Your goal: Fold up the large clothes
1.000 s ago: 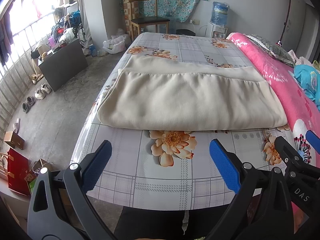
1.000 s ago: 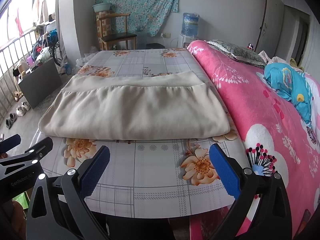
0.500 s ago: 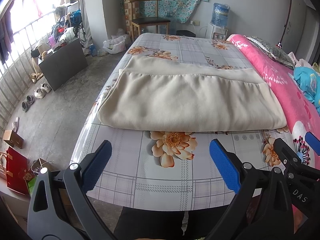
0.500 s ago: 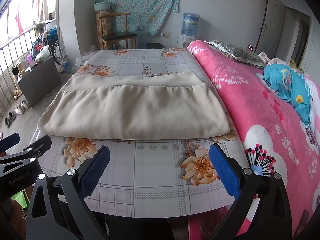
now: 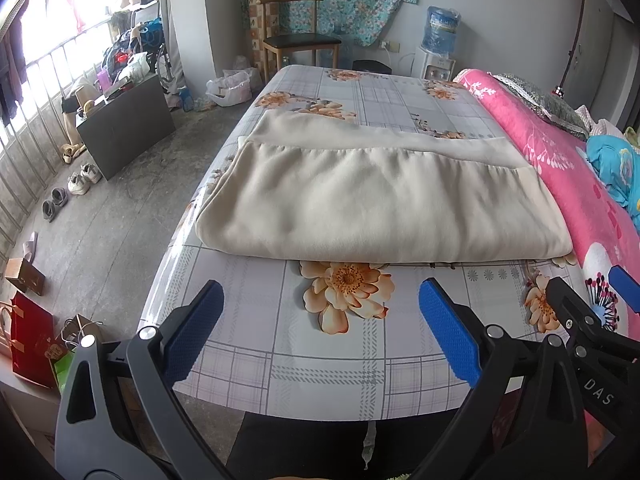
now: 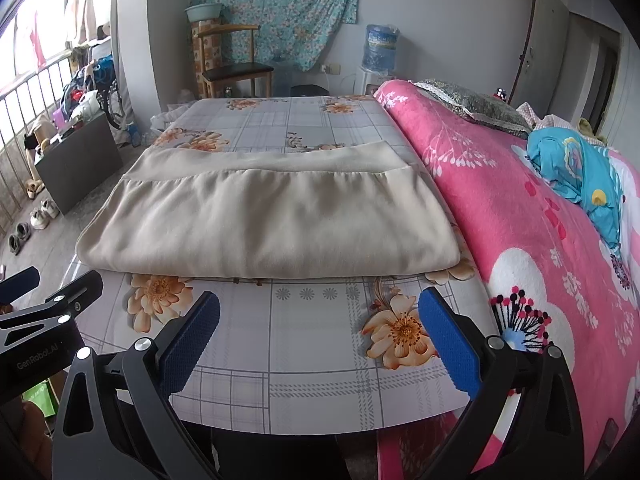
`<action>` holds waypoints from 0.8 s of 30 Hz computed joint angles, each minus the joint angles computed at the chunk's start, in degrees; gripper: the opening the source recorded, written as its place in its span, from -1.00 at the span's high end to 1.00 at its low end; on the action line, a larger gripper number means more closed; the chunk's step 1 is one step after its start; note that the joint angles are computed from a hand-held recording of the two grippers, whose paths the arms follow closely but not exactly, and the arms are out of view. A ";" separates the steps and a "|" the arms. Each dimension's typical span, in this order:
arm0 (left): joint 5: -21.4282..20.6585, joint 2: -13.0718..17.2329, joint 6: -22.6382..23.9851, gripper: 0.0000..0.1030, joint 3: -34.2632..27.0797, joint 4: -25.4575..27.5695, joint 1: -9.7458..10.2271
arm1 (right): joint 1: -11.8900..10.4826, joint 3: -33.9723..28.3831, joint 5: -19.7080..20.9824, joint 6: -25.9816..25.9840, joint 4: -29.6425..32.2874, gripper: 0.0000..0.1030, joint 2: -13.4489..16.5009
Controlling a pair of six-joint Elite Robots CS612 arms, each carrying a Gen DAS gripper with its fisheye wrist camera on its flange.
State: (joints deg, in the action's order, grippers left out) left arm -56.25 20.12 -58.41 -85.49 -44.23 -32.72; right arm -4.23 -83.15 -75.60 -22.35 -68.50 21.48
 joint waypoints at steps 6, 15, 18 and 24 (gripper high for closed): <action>0.03 0.04 0.00 -0.84 -0.06 -0.10 0.00 | 0.00 0.06 -0.01 0.13 -0.11 -0.88 -0.04; -0.23 0.03 0.00 -0.84 0.26 -0.34 0.04 | 0.09 -0.01 -0.18 0.06 0.08 -0.88 -0.02; -0.46 0.04 -0.20 -0.84 0.29 -0.21 0.06 | 0.02 -0.03 -0.13 0.02 0.06 -0.88 -0.01; -0.28 0.18 -0.21 -0.84 0.13 -0.34 0.04 | 0.06 -0.06 -0.12 -0.03 0.09 -0.88 0.03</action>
State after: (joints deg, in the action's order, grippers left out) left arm -56.54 20.30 -58.61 -85.36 -44.58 -32.69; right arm -4.17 -83.21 -75.73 -22.38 -68.41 21.51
